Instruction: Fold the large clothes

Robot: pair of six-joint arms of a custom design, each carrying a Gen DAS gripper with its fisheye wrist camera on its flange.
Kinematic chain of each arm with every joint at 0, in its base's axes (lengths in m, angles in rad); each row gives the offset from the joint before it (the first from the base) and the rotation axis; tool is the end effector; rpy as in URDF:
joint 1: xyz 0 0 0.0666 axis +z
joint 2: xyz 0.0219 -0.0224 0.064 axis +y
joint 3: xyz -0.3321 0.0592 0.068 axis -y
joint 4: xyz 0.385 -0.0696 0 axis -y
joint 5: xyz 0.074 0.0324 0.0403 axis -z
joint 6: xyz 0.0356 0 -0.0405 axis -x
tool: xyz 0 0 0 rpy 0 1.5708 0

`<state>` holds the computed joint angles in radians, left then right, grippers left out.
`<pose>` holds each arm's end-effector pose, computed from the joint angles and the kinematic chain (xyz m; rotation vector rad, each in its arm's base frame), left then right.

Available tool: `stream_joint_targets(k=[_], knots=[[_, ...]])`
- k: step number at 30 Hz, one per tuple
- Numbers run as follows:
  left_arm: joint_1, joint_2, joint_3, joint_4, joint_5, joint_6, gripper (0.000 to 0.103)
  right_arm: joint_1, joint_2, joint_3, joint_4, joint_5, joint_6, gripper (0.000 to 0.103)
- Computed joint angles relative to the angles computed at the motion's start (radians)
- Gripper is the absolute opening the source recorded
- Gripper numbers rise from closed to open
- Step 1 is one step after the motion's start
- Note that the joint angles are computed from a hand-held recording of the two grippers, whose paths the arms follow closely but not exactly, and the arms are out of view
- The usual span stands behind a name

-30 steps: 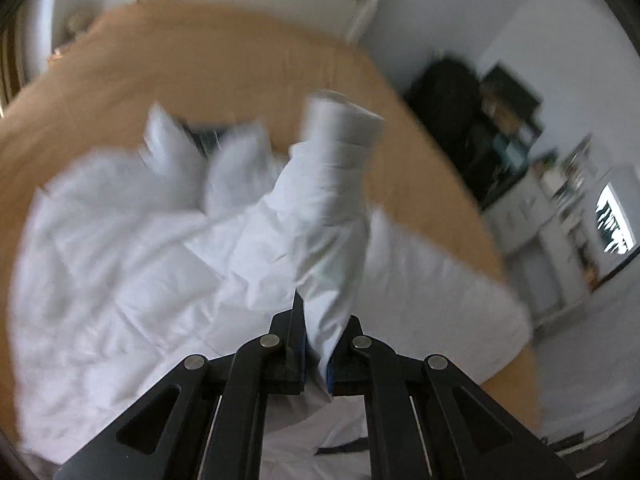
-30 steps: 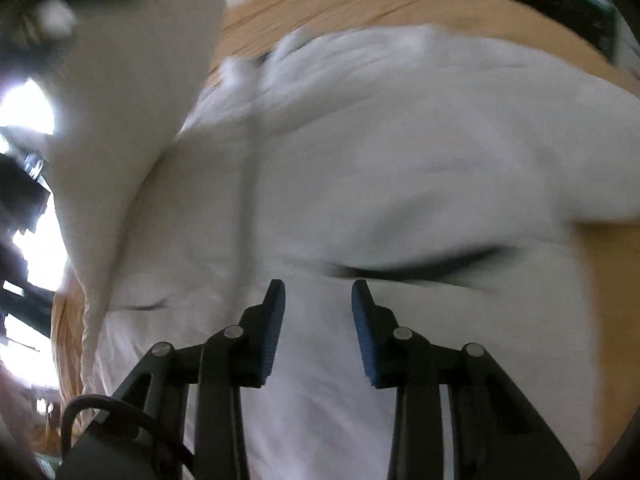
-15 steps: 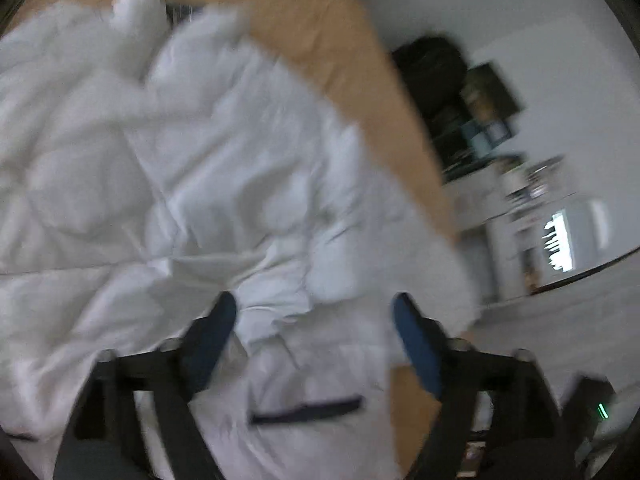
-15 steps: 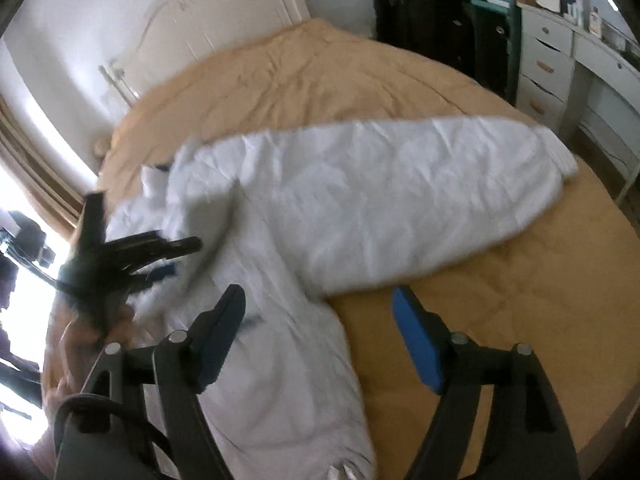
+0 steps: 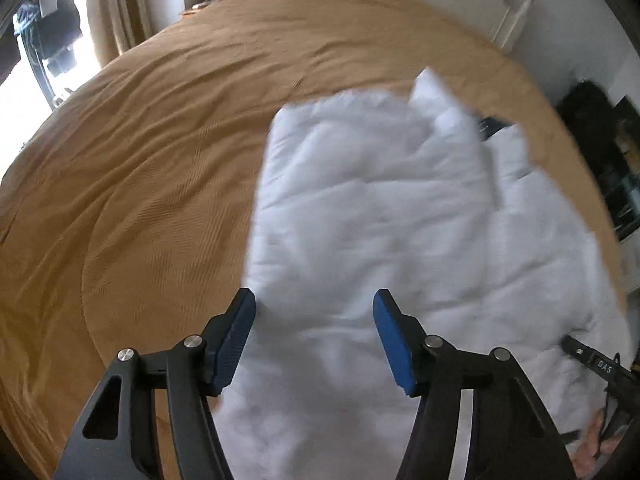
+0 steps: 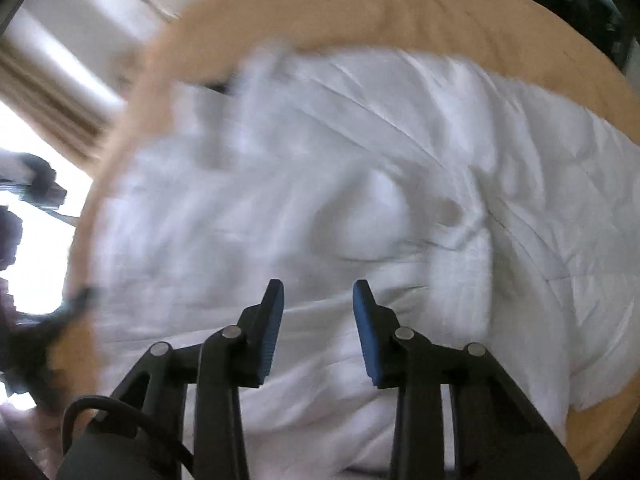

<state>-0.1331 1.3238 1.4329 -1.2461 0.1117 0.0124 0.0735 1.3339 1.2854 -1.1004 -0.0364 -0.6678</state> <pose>0.4307 -0.0621 0.4118 0.1968 2.7036 -0.1946 0.4380 0.0332 0.3507 0.7948 2.6323 0.2599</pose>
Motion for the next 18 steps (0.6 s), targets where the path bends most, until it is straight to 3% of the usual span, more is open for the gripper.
stream_joint_targets(k=[1,2,5,7,8,10,12,15,17,18], knots=[[0.001,0.005,-0.021,0.013,-0.012,0.003,0.061,-0.011,0.026,-0.015,-0.028,0.043,0.007,0.015],[0.007,0.026,-0.035,0.026,-0.014,0.013,0.065,-0.029,0.022,-0.047,-0.014,0.027,0.016,0.000],[0.013,0.036,-0.087,0.078,-0.007,0.037,0.070,-0.091,-0.042,-0.147,0.088,-0.085,0.015,0.000],[-0.002,0.023,-0.080,0.087,-0.046,0.043,0.062,-0.106,-0.064,-0.177,0.116,-0.125,0.003,0.000],[-0.009,0.013,-0.069,0.085,-0.043,0.048,0.050,-0.102,-0.063,-0.178,0.118,-0.120,0.001,0.000],[-0.034,0.025,-0.009,0.076,-0.030,0.034,0.054,-0.085,-0.049,-0.168,0.109,-0.091,0.003,0.000],[-0.052,0.085,0.055,0.057,-0.023,0.032,0.067,-0.070,-0.038,-0.164,0.110,-0.061,-0.005,0.000],[-0.080,0.201,0.166,0.016,-0.104,0.078,0.067,-0.054,-0.043,-0.178,0.131,-0.047,-0.028,0.000],[-0.049,0.228,0.220,-0.016,-0.059,0.159,0.063,-0.062,-0.051,-0.182,0.131,-0.053,-0.021,0.000],[-0.036,0.207,0.213,0.026,-0.041,0.182,0.064,-0.068,-0.051,-0.185,0.132,-0.055,-0.014,0.000]])
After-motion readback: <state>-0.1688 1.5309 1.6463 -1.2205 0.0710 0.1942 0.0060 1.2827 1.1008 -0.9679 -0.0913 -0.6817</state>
